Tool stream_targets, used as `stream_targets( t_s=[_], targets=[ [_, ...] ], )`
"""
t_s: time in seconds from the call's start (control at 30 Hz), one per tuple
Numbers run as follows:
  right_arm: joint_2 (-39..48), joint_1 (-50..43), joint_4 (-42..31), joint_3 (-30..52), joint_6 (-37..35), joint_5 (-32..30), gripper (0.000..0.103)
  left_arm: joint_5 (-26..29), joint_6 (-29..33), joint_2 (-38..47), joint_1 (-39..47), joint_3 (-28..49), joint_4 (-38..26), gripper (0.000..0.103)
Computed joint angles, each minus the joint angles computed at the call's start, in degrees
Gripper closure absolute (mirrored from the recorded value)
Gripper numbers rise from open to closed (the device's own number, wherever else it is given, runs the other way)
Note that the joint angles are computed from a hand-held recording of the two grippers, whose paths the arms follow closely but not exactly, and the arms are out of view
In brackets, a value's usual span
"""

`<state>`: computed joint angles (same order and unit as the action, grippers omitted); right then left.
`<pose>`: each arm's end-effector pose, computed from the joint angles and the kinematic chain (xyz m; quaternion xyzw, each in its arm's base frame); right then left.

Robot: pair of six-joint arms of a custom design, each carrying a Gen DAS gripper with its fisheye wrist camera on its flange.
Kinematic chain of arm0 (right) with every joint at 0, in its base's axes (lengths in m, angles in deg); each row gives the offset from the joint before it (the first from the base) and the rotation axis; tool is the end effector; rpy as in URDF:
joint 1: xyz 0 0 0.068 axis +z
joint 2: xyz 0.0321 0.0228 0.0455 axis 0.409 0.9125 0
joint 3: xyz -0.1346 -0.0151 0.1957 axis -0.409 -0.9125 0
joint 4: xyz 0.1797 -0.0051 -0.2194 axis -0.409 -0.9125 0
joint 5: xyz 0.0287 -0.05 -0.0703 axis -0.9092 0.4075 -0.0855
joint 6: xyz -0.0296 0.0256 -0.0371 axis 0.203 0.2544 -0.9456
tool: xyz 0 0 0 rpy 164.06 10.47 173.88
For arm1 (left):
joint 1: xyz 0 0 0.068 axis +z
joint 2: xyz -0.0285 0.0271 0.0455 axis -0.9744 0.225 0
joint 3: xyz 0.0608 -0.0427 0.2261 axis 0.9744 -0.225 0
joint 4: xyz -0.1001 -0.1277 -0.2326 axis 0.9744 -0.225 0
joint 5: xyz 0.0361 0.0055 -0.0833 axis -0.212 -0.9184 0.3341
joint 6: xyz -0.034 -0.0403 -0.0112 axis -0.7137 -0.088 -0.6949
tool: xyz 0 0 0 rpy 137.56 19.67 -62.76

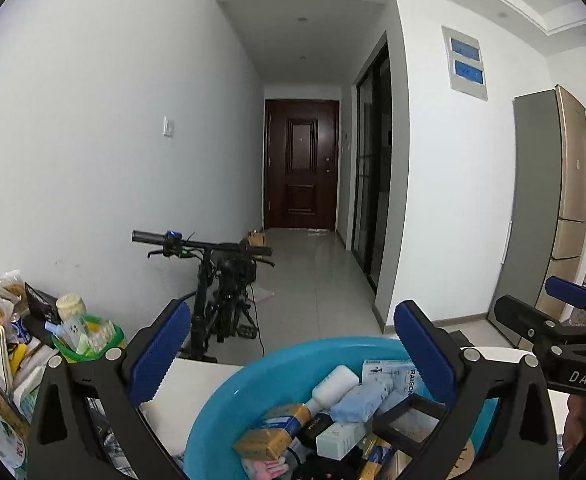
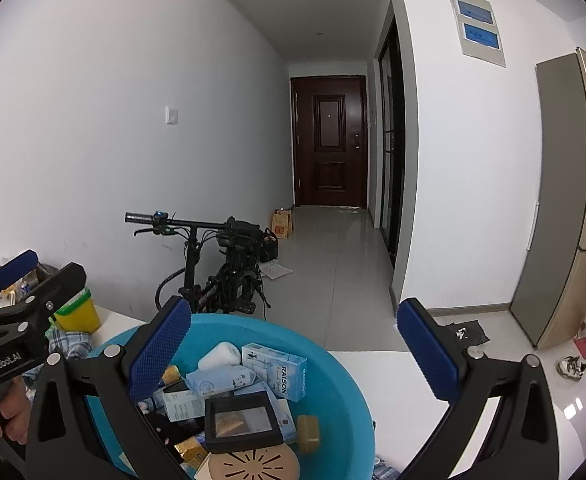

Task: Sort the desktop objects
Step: 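Raise both open grippers up and away from the blue basin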

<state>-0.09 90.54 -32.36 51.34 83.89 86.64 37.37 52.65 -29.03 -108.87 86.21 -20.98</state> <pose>0.1157 0.1824 0.2223 0.1080 0.8108 -0.0682 0.5712 0.2263 -0.1371 0.2352 0.1720 0.7755 -0.1475 0.5892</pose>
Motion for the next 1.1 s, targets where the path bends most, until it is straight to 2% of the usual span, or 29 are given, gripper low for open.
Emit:
stream_targets(
  t_s=[0.4, 0.77, 0.97, 1.1],
  targets=[
    [-1.0, -0.6, -2.1, -0.6, 2.9, -2.4, 0.0, 0.7, -0.3, 0.0, 0.0, -0.2, 0.2, 0.0],
    [-0.9, 0.9, -3.3, 0.1, 3.8, -1.7, 0.0, 1.5, -1.5, -1.2, -0.4, -0.2, -1.9, 0.0],
    [-0.2, 3.6, -8.1, 1.2, 9.2, -1.6, 0.0, -0.6, 0.6, -5.7, -1.7, -1.7, -5.5, 0.0],
    [2.3, 5.9, -13.8, 3.7, 14.8, -1.6, 0.0, 0.0, 0.2, -9.6, -1.6, -2.3, -8.9, 0.0]
  ],
)
